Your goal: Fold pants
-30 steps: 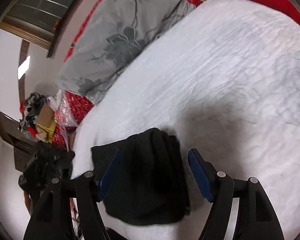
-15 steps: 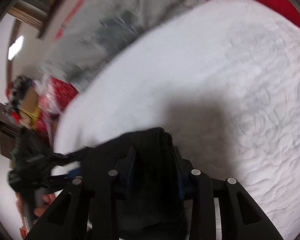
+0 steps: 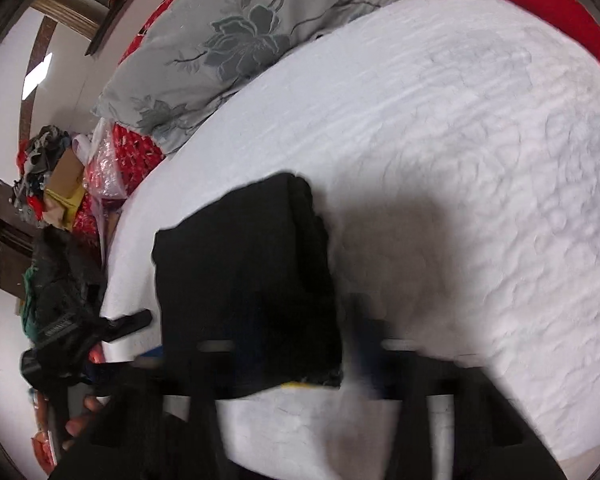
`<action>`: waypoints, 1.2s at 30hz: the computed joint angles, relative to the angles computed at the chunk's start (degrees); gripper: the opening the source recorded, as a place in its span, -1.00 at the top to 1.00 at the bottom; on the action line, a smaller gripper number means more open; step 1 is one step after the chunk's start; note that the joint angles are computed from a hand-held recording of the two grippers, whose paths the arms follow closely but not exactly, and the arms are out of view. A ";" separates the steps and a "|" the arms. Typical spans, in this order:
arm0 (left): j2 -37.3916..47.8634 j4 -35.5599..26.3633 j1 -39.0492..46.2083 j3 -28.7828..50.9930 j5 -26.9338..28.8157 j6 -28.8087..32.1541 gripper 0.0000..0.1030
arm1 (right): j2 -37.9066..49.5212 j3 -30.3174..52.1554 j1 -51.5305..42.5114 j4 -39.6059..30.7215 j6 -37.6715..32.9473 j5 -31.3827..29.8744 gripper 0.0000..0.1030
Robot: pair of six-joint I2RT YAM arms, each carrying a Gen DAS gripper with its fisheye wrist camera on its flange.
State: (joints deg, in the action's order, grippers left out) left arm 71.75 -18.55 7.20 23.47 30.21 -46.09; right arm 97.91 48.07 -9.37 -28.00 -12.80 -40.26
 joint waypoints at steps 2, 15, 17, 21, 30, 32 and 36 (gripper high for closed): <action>0.41 -1.09 -2.26 0.56 -2.00 -0.71 -0.14 | -3.00 -2.97 -1.76 0.87 -1.13 -1.22 0.50; -4.40 -6.14 1.36 2.95 1.00 1.79 -0.14 | -2.61 -0.63 -7.75 -2.65 0.13 -6.70 0.09; -3.14 -6.74 1.55 6.41 0.54 2.60 -0.14 | -2.27 0.79 -7.01 -2.62 1.57 -7.02 0.08; 3.37 -6.96 0.98 13.33 -1.45 4.05 -0.14 | -0.38 2.72 -2.61 0.23 5.03 -4.32 0.06; 18.16 -5.13 -2.47 22.32 -9.46 4.04 -0.14 | 8.69 8.82 2.74 4.69 13.07 -2.12 -0.04; 19.08 -5.37 -4.63 23.71 -12.51 3.30 -0.13 | 9.27 9.10 3.95 5.20 11.59 -1.70 0.32; 19.42 -4.88 -9.89 24.77 -21.88 3.54 -0.01 | 6.26 8.03 3.89 7.28 11.36 -1.00 0.36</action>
State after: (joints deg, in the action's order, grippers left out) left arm 91.16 -23.42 -2.70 48.25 8.33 -42.55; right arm 104.17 56.11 -5.48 -20.73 -1.44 -41.27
